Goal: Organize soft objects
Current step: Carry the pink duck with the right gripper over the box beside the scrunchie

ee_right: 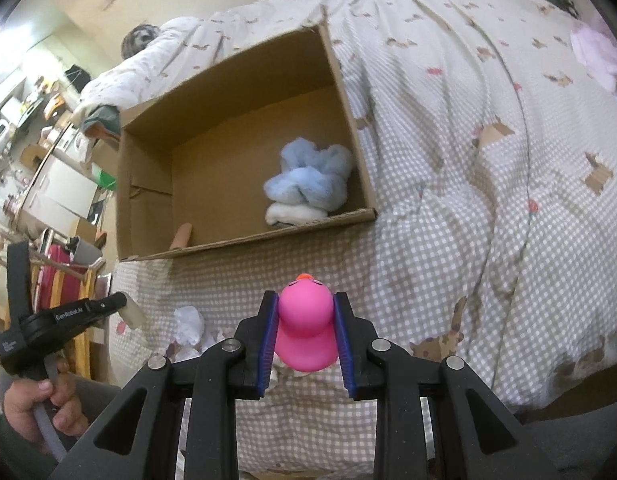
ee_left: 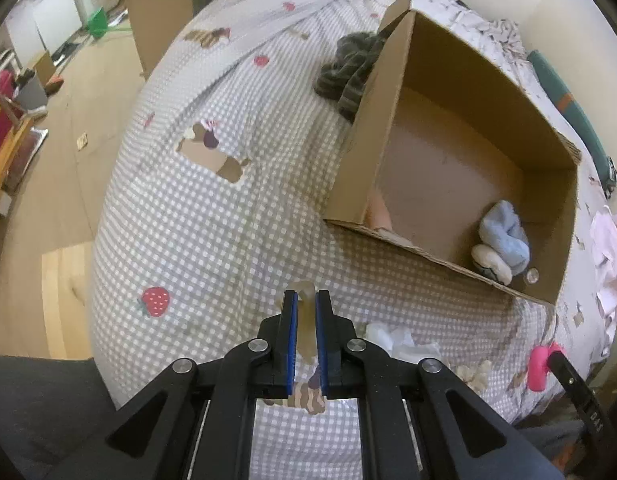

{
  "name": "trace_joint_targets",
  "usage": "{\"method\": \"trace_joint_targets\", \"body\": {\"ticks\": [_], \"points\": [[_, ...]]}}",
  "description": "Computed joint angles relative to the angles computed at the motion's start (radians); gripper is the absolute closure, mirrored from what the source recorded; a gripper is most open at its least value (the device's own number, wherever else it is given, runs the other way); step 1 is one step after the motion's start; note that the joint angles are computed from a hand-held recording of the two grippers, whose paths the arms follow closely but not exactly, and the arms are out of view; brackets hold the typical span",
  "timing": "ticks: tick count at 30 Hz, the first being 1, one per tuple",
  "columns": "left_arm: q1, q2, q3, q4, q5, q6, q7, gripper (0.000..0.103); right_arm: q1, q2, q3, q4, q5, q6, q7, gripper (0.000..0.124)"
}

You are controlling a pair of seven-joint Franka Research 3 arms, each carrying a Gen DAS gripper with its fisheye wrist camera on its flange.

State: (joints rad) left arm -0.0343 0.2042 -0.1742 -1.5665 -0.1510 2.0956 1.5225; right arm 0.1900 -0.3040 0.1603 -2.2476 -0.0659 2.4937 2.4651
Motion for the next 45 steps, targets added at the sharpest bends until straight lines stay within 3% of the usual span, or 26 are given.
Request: {"method": "trace_joint_targets", "body": {"ticks": [9,15,24,32,39,45], "points": [[-0.009,-0.021,-0.015,0.064,-0.052,0.023,0.067,0.095,0.002,-0.034,0.008,0.066,0.018,-0.005,0.005,0.095],[-0.042,0.032,-0.025,0.191,0.001,0.03,0.101,0.095,-0.022,0.023,0.035,0.214,-0.099,-0.048,0.03,0.095],[-0.087,0.238,-0.04,0.519,0.079,-0.042,0.101,0.095,0.005,0.159,-0.018,0.383,-0.148,-0.082,-0.018,0.095],[-0.136,0.402,-0.037,0.733,0.13,-0.115,0.068,0.095,0.024,0.245,-0.074,0.433,-0.124,-0.051,-0.067,0.095],[-0.159,0.457,-0.033,0.752,0.159,-0.115,0.069,0.095,0.03,0.294,-0.103,0.417,-0.081,-0.006,-0.092,0.095],[-0.154,0.443,-0.042,0.66,0.155,-0.069,0.087,0.095,0.042,0.334,-0.112,0.399,-0.012,0.006,-0.144,0.095]]}}
